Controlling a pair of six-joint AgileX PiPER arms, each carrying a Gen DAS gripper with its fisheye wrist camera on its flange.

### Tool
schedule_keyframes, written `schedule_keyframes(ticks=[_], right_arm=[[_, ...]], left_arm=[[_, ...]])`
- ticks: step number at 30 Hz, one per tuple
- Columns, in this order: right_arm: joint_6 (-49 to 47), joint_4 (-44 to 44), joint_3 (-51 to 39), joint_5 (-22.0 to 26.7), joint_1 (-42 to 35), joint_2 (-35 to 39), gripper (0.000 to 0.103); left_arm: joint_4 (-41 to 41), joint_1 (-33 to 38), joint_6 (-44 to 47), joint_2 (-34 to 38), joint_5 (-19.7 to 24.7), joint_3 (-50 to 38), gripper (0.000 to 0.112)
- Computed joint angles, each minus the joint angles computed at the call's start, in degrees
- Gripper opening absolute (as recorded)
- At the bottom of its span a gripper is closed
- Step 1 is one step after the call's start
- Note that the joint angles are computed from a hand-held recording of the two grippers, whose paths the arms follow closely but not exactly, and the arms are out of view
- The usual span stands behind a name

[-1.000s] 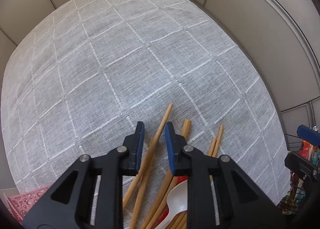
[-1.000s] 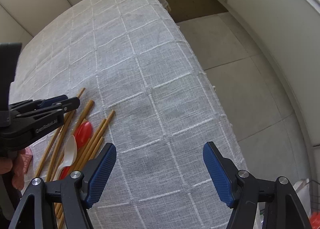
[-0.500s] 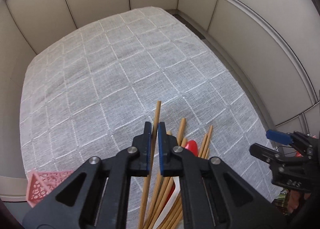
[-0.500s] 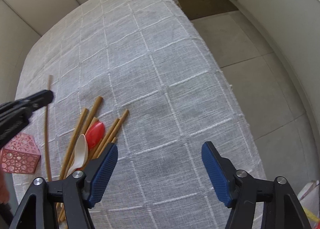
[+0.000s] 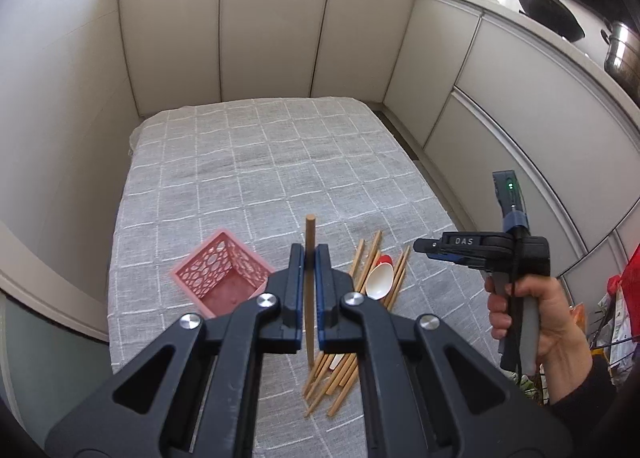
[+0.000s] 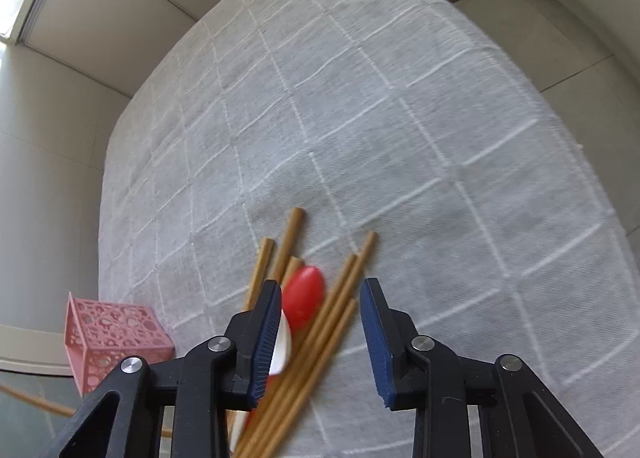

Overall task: Organize utensils
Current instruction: 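Lift the chopstick with the left tool while the right tool grasps another chopstick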

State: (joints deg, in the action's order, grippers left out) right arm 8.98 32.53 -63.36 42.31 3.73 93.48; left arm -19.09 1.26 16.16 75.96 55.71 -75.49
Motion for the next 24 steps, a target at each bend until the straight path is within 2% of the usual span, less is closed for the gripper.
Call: schedule_keyframes(ticks=[6,12,16,17,19,20,24], right_arm=[[-0.7,1.7,-5.0,-1.7,1.0,8.1,0.029],[1.0,2.2,-10.3,-2.7,2.8,14.3,0.026],[8.3,-5.4,-14.8,-2.4,6.1,17.9,0.026],[11.1,-8.7,-15.7,-2.5,7.1,18.1,0.024],[16.5,-15.3,-18.7,-0.3,8.9,19.1,0.014],[19.2,-18.8,-19.6,0.4,10.0,19.5,0.014],[20.8,-21.7,-18.9,-1.3,11.7,19.0,0.012]], left_arm=[[-14.3,11.5,13.4,-4.7,0.2,7.0,0.006],[-18.2,14.8,17.8,-4.4,2.3,7.0,0.006],[-18.2,15.8,19.0,-4.1,2.6,7.4,0.006],[-18.2,16.0,19.0,-3.9,2.6,7.5,0.006],[-18.2,16.8,18.9,-3.9,2.8,7.5,0.006],[-18.0,17.0,18.8,-4.1,2.6,7.7,0.006],[-18.8,18.8,20.4,-4.7,1.1,8.7,0.006]])
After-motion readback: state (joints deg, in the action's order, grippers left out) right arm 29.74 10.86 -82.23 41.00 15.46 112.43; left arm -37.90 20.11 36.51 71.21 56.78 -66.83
